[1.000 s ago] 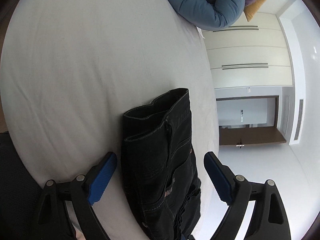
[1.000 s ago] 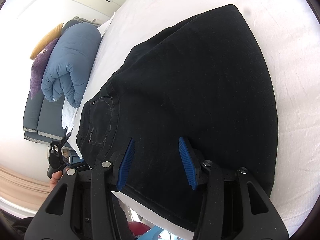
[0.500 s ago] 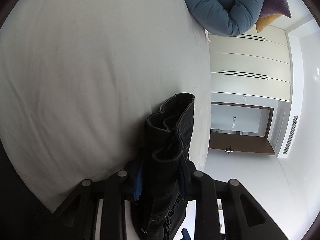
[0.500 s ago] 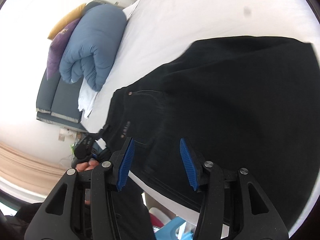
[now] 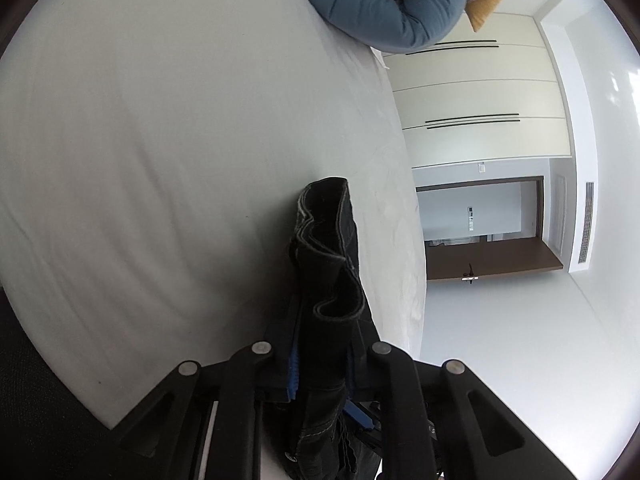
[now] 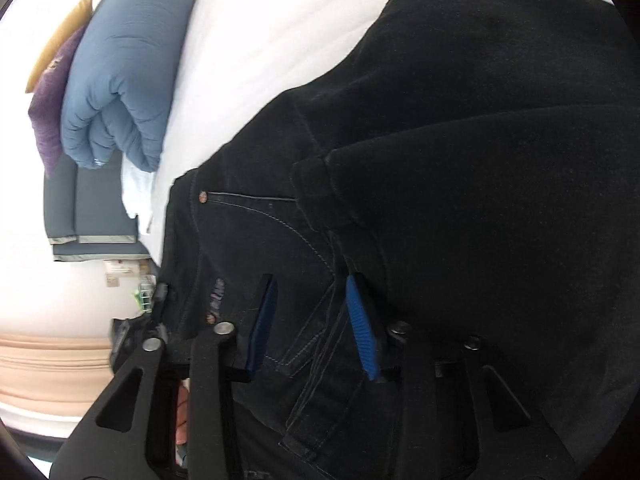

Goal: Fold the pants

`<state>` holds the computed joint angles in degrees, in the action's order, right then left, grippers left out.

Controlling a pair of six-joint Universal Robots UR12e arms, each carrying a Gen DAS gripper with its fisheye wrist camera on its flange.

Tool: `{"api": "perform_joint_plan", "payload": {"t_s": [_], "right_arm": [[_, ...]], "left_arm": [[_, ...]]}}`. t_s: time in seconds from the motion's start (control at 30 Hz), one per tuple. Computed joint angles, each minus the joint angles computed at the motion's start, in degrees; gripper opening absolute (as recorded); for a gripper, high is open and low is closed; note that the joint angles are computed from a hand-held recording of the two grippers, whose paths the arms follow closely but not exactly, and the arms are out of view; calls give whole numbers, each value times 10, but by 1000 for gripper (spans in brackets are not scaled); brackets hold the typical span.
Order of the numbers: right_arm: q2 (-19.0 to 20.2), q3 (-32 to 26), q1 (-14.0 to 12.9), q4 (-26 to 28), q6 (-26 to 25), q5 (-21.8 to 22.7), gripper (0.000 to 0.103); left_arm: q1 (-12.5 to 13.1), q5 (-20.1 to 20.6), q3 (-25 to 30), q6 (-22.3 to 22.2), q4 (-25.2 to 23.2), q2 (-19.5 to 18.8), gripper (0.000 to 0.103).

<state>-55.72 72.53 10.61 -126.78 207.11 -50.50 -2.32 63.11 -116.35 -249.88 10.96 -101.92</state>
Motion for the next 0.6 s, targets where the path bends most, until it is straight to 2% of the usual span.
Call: {"api": "perform_joint_plan", "payload": {"t_s": [0.1, 0.23, 0.4, 0.5, 0.57, 0.6], "right_arm": [[-3, 1, 4, -4, 10, -26, 29], [-8, 9, 11, -24, 8, -54, 29], [-15, 36, 4, -74, 18, -35, 29], [-21, 54, -3, -119, 35, -10, 34], [-26, 73, -10, -170, 66, 11, 51], [-29, 82, -13, -202, 87, 18, 68]], "left_arm": [[-8, 12, 10, 33, -13, 7, 17], [-24, 33, 31, 108, -44, 17, 17], [-42, 44, 50, 154, -61, 22, 16], [-52, 45, 58, 175, -68, 27, 16], [-59, 51, 65, 201, -85, 31, 16], [-65, 55, 71, 215, -95, 32, 16]]}}
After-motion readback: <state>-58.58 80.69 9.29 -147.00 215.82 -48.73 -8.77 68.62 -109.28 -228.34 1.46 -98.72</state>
